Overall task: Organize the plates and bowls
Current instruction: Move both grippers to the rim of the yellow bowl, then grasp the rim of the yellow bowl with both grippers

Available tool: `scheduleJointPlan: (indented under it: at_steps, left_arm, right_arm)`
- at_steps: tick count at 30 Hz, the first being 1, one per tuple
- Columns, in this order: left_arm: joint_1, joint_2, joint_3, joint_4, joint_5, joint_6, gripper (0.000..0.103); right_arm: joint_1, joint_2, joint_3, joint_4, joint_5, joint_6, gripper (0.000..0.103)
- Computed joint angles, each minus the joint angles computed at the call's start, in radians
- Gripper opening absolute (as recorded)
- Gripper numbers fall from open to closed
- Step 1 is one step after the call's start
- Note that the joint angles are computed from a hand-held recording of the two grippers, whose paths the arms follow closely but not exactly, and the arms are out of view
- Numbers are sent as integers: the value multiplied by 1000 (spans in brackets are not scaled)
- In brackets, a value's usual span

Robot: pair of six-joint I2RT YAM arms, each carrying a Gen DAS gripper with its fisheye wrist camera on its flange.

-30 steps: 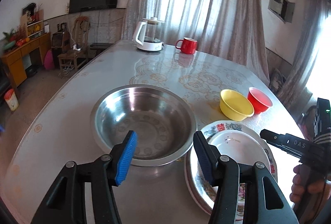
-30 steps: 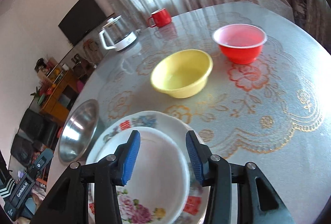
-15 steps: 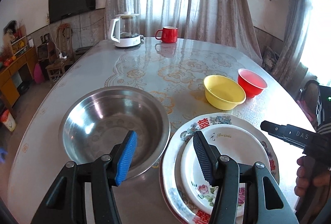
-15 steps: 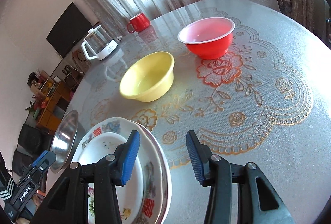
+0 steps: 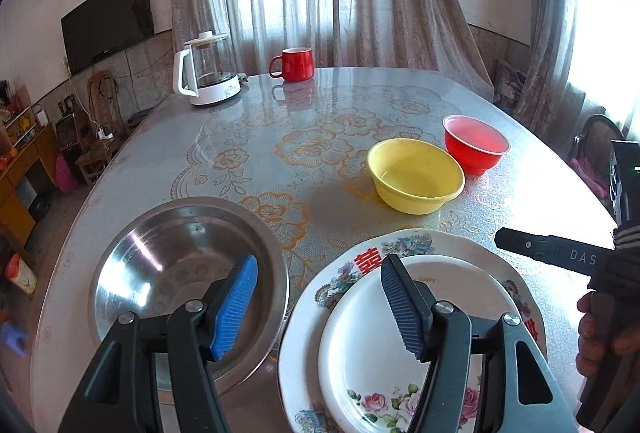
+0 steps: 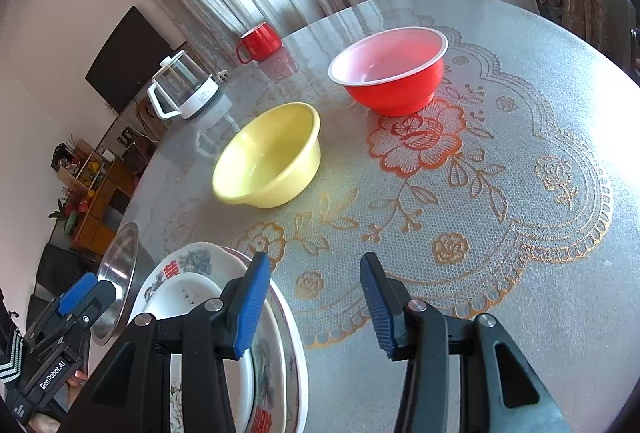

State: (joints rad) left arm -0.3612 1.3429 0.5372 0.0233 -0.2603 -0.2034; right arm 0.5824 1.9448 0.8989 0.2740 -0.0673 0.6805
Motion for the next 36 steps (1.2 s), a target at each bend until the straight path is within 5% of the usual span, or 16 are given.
scheduleJointPlan:
  at_steps: [13,23,26,36]
  left_arm:
    - [89,107,97,-20,152,-6,69]
    - [141,265,300,-85,319,6,67]
    - [146,343,379,-91,351,4,64]
    - [168,595,664,-216,478,-85,55]
  right_arm:
    - [-44,28,-1,30,-63,29,47]
    - [-109,73,42,94,-182,103,47]
    - [-108,80,88,52,-157,89,34]
    - [-124,178,245,6,-148,135,19]
